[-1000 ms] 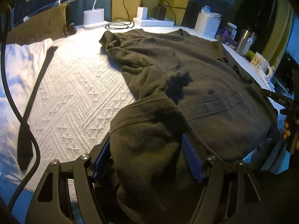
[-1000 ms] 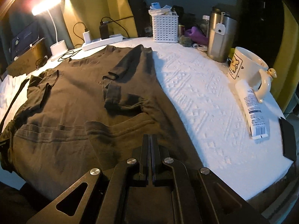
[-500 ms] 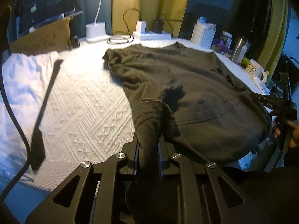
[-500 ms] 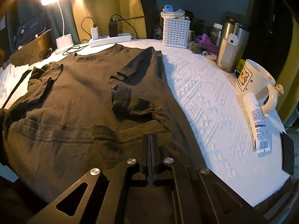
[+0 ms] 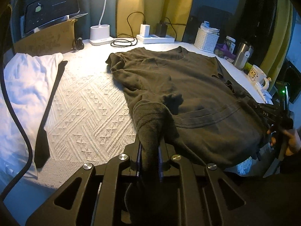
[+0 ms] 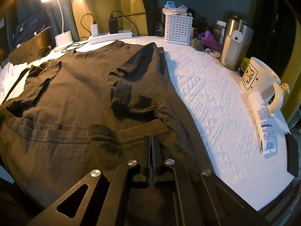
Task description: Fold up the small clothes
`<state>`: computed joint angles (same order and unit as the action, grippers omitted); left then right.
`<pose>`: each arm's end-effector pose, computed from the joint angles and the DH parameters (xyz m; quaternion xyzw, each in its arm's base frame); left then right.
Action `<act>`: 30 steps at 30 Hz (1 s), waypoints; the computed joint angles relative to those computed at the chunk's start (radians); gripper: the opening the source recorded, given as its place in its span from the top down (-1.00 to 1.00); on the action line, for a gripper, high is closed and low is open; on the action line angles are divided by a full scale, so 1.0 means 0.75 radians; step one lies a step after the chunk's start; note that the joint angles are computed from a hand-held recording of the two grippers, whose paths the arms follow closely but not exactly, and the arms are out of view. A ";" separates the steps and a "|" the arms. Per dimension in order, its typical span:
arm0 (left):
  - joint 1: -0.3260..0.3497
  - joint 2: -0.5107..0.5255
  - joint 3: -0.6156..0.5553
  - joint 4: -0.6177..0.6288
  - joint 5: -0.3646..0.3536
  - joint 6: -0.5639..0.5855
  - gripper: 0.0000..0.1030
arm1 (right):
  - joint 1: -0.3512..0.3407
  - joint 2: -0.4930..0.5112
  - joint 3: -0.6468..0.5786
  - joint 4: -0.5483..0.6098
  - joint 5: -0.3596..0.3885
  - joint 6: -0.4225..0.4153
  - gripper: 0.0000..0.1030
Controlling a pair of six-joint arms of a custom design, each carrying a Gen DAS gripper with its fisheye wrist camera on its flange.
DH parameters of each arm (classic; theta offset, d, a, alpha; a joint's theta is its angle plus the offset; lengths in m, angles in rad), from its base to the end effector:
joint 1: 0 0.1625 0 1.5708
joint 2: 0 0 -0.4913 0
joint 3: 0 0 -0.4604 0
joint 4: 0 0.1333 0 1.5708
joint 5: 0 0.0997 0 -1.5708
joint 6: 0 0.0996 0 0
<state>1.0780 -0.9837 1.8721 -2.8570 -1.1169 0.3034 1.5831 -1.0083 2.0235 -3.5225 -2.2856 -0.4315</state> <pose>-0.1701 -0.6908 0.1703 0.3293 0.8977 -0.2125 0.2014 0.0757 -0.6236 0.2227 0.0300 -0.8502 0.3486 0.3933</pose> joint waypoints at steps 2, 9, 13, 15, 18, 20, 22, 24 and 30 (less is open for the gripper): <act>-0.004 0.000 0.006 -0.025 0.001 0.010 0.62 | 0.000 -0.001 0.002 -0.003 -0.001 0.001 0.96; -0.005 0.011 0.018 -0.142 -0.006 0.055 0.09 | -0.003 -0.005 0.015 -0.017 0.002 0.013 0.96; -0.003 0.045 0.017 -0.169 0.037 0.103 0.58 | -0.003 -0.009 0.022 -0.019 0.003 0.018 0.96; -0.006 0.053 0.014 -0.140 0.061 0.114 0.88 | -0.003 -0.010 0.023 -0.021 0.002 0.017 0.96; -0.016 0.039 0.025 -0.152 0.048 0.129 0.90 | -0.002 -0.014 0.029 -0.037 0.003 0.013 0.96; -0.025 0.020 0.026 -0.176 0.013 0.137 0.91 | 0.000 -0.019 0.034 -0.054 0.010 0.003 0.96; -0.031 0.005 0.015 -0.173 -0.030 0.138 0.91 | 0.001 -0.030 0.039 -0.061 0.029 0.003 0.96; -0.042 -0.008 0.008 -0.195 -0.061 0.154 0.91 | 0.001 -0.043 0.048 -0.064 0.055 0.015 0.96; -0.052 -0.032 0.003 -0.257 -0.097 0.139 0.91 | 0.002 -0.059 0.059 -0.011 0.076 0.034 0.95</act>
